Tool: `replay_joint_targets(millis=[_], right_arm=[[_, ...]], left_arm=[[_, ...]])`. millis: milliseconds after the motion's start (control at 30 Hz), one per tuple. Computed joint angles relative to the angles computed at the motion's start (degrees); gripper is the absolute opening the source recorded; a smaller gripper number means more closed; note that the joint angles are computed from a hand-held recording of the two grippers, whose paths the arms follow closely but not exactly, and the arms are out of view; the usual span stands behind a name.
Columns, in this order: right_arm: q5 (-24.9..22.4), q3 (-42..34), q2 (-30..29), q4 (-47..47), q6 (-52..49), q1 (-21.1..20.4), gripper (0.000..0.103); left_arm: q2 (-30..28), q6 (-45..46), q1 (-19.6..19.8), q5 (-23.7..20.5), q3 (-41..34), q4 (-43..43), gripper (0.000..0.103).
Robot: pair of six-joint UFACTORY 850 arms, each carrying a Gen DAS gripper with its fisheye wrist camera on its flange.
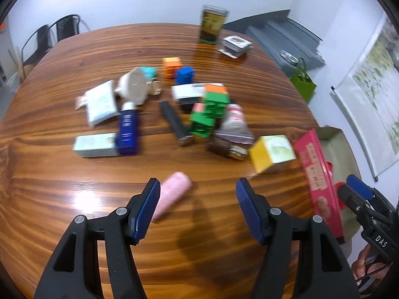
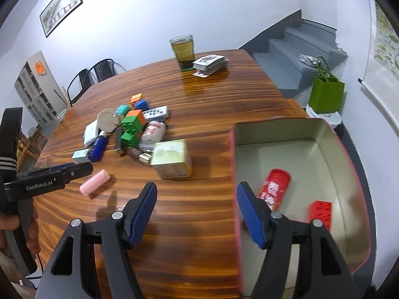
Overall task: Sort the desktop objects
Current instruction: 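Grasp the pink hair roller with the left gripper while the right grasps the green-label box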
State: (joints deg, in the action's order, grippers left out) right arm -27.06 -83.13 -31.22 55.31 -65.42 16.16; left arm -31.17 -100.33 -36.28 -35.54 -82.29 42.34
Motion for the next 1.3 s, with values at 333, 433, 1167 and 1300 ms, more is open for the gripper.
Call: replay_joint_targets(millis=[333,433,1167,1300], right_arm=[[2.22,0.00,-0.48,-7.76,10.00,3.80,0.071],[3.24,-0.55,-0.96,-10.09,12.40,4.74,0.072],[4.83,-13.03,-11.49,-31.56,33.00,9.35,0.076],[3.57,-15.81,-13.71,-32.66,34.09,9.32,0.076]], left_arm=[[1.30,9.48,2.32,4.55,4.64,-2.18,0.067],[0.90,12.73,2.94,6.30,5.05,-3.87,0.067],[-1.14,22.37,4.10,8.50,5.58,-9.12,0.031],[-0.34,19.06,4.13,9.09,6.62,-8.05,0.031]])
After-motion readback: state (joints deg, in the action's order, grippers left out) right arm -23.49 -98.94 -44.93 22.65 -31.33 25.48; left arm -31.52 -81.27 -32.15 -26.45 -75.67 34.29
